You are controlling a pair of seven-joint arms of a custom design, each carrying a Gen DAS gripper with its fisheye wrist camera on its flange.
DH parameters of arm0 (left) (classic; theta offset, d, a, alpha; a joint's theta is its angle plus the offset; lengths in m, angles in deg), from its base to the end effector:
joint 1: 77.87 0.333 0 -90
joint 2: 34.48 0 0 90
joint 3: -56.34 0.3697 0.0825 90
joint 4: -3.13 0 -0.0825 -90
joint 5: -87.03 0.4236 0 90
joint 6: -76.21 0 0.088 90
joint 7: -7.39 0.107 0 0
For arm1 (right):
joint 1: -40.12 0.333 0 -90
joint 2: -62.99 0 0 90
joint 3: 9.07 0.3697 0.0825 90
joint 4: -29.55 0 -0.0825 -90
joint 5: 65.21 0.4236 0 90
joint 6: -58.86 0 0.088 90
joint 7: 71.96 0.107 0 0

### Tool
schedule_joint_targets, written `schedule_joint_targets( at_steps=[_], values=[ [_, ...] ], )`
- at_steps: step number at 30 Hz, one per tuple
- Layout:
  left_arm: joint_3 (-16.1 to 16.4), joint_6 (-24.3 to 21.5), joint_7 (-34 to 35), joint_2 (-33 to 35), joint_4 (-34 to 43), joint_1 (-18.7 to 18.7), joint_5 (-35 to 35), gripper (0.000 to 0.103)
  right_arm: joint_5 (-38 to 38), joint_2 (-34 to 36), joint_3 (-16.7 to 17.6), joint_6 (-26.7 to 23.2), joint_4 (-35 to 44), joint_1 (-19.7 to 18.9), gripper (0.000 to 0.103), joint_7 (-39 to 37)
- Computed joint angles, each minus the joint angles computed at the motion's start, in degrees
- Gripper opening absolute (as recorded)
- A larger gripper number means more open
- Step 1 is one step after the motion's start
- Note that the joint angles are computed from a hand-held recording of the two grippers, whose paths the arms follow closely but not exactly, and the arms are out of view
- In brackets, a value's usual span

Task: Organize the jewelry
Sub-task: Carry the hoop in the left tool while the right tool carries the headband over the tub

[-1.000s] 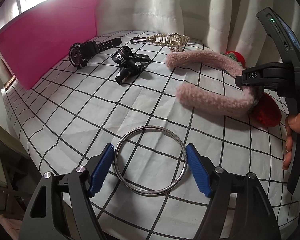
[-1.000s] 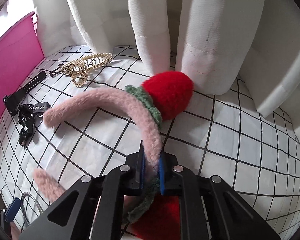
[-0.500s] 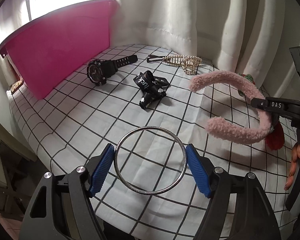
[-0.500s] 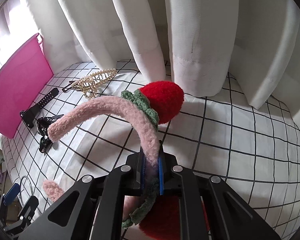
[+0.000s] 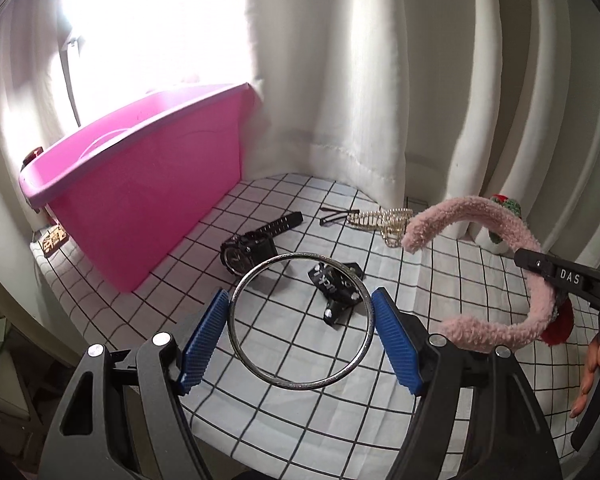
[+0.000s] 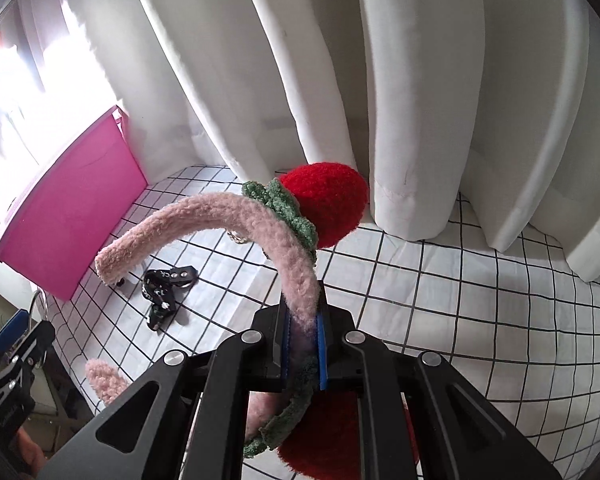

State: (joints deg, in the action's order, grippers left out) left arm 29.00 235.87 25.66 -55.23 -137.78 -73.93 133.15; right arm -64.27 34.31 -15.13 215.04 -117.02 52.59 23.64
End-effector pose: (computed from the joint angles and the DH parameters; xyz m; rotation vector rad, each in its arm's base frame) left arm 0.4319 -0.2390 0.5019 -1.8102 1.5826 -0.7365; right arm 0.4417 0.0442 0.5409 -1.7941 1.7998 -0.4863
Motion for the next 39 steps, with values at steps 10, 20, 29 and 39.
schedule_joint_targets(
  at_steps=[10, 20, 29, 39],
  values=[
    [4.90, 7.51, 9.23, -6.65, 0.23, 5.95, -4.80, 0.071, -2.27, 1.62, 5.22, 2.63, 5.58, 1.06, 0.010, 7.98],
    [10.82, 12.33, 22.05, -7.26, 0.94, 12.59, -10.62, 0.071, -7.13, 12.72, 9.68, 6.65, 18.59, 4.43, 0.010, 13.48],
    [11.46, 16.04, 29.95, -2.96, 3.43, 20.82, -14.50, 0.071, -12.15, 26.96, 13.03, 4.61, 35.10, 7.82, 0.010, 14.35],
    [6.56, 15.55, 34.64, 3.83, 6.70, 29.89, -17.66, 0.071, -17.97, 41.90, 13.86, -7.44, 55.44, 13.20, 0.010, 13.14]
  ],
)
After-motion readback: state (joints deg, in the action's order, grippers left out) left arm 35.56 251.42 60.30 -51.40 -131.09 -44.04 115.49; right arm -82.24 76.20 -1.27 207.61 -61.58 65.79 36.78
